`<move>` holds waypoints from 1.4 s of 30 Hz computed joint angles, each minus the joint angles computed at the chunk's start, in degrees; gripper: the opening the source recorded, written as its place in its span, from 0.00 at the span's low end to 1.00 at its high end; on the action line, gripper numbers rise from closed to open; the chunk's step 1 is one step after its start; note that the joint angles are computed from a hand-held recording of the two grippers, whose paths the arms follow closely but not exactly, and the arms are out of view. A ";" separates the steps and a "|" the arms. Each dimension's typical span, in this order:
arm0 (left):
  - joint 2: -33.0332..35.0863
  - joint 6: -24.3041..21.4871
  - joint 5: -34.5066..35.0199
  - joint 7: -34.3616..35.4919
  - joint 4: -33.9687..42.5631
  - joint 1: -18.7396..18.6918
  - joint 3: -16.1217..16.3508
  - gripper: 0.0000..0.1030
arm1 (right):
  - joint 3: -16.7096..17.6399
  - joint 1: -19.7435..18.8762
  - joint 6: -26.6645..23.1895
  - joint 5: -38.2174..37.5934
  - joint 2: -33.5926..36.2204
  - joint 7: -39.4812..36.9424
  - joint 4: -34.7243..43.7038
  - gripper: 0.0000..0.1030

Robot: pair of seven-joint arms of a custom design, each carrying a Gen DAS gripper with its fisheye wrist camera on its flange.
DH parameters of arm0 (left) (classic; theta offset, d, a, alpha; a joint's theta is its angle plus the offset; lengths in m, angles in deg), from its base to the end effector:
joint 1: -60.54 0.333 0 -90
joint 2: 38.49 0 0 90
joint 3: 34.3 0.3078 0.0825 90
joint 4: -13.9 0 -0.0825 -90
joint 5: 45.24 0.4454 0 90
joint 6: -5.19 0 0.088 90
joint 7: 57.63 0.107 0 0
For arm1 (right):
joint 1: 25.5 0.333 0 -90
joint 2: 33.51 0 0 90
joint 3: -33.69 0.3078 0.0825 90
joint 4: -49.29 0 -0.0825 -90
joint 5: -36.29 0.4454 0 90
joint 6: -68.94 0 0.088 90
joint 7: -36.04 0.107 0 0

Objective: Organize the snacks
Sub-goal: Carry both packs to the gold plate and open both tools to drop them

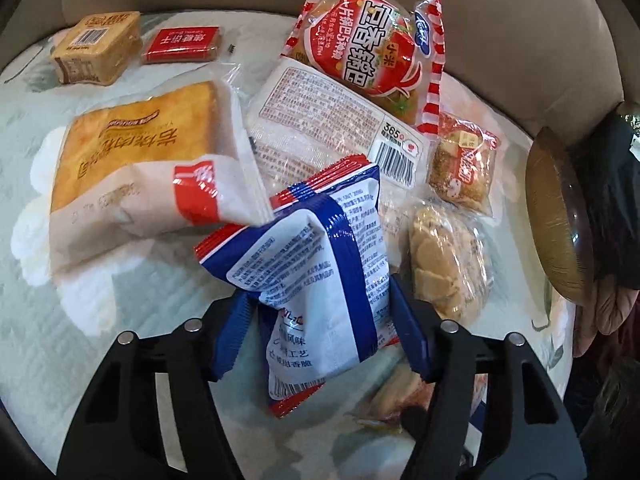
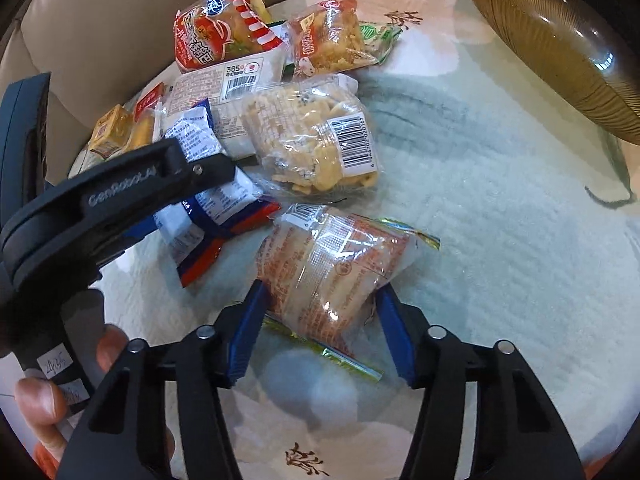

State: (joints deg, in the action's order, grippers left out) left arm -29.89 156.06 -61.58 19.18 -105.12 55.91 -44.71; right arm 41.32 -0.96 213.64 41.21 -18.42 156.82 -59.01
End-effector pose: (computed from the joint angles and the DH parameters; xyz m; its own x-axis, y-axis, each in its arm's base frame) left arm 0.6331 -0.1609 0.3555 0.1347 -0.9360 0.3252 -0.9256 -0.2359 -0.2958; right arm 0.5935 0.3672 0.3662 -0.0092 -0.9612 -0.2756 -0.9633 0.0824 -0.2553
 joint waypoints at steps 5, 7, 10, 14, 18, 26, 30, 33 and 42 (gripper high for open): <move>-5.08 -0.06 -0.20 0.32 -5.08 -0.13 0.23 0.63 | 0.23 -0.42 1.26 0.83 -2.80 -1.30 -3.22 0.38; -7.08 0.25 0.95 -0.33 -6.63 -0.59 0.45 0.63 | 0.24 -0.57 1.59 1.30 -4.41 -1.44 -4.66 0.36; -10.12 0.79 2.35 -1.00 -8.51 -1.31 0.58 0.63 | 0.39 -1.43 1.85 4.09 -7.87 -3.22 -8.20 0.35; -13.81 1.21 5.61 -2.51 -9.84 -2.47 0.33 0.62 | 0.12 -1.88 2.95 6.42 -10.69 -3.14 -10.73 0.34; -14.43 1.15 7.42 -1.88 -7.93 -3.53 0.16 0.62 | -0.58 -2.71 5.92 8.43 -15.28 -3.45 -14.08 0.34; -9.80 1.28 11.10 -0.71 2.33 -6.76 -1.93 0.63 | -2.66 -6.11 9.52 3.97 -22.57 3.23 -17.23 0.34; -2.90 0.31 7.18 3.67 11.66 -8.14 -2.95 0.63 | -3.28 -9.74 6.27 -2.80 -23.84 7.85 -15.73 0.34; 2.96 -1.14 6.71 5.62 19.26 -9.02 -3.96 0.63 | -4.16 -11.54 4.74 -5.33 -22.97 9.05 -14.04 0.34; 17.86 -4.83 8.17 8.23 37.39 -10.92 -5.16 0.83 | -5.78 -14.12 9.57 -13.28 -16.46 13.79 -10.60 0.40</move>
